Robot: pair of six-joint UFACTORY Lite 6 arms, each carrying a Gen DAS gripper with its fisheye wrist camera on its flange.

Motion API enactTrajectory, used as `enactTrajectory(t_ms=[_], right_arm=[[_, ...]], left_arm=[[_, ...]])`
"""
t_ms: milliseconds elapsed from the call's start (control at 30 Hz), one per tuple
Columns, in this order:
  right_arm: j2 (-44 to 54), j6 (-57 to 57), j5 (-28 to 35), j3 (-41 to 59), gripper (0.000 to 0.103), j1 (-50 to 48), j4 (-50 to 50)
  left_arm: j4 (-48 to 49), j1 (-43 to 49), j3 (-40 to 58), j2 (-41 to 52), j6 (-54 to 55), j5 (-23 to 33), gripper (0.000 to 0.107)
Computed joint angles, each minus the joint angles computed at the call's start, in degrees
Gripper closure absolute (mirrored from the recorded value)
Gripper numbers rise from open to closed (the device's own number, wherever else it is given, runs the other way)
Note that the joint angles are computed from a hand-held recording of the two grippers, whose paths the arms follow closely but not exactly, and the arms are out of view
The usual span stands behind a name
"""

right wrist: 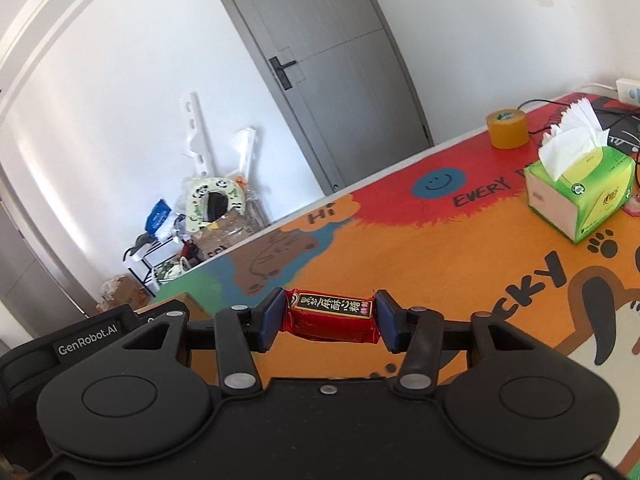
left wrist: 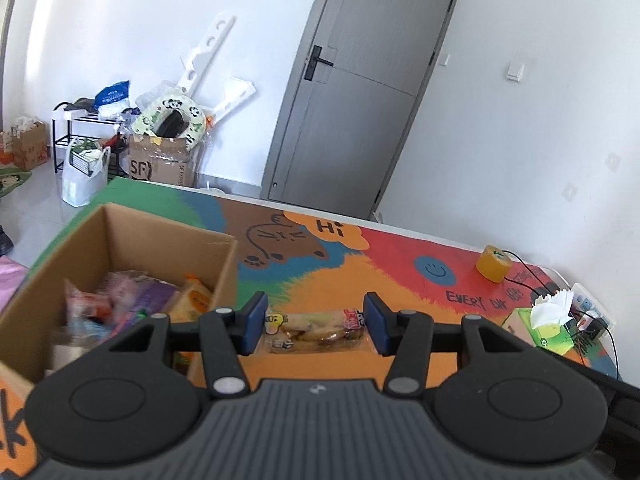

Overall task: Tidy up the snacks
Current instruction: 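Carry both snacks over the cardboard box and open both tools to drop them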

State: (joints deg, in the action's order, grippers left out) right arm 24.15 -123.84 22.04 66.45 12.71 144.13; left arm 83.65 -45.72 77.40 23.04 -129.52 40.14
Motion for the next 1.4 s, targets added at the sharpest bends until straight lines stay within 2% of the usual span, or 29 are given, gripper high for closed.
enactTrajectory(t_ms=[300,633,933,1300,1400], right_arm=[[-6.5,-5.5,-0.1,-5.5,0.054,4.6,4.7],[-9.2,-6.6,-1.7,-6.4,0.054,11.0,5.9],[-7.2,-6.4,-4.2,-2.4,0.054,16.1,5.9],[-1.4,-4.3,-8.0,4.9,0.054,22.0,4.1],[0.6,-2.3,-9.1,7.5,0.054,22.8,2.3]], left_arm=[[0.0,-1.1,-15.4,-15.1,-1.1,5.3,0.056],[-2.6,1.3,-27.3,-28.8,2.1,6.5,0.055],[-1.9,5.7,-33.7,-33.5,0.9,2.6,0.055],[3.6,14.0,-36.4,-32.1,-2.8,-7.2,0.055],[3.2,15.2,-37.7,-34.1,-2.3,-7.4,0.053]])
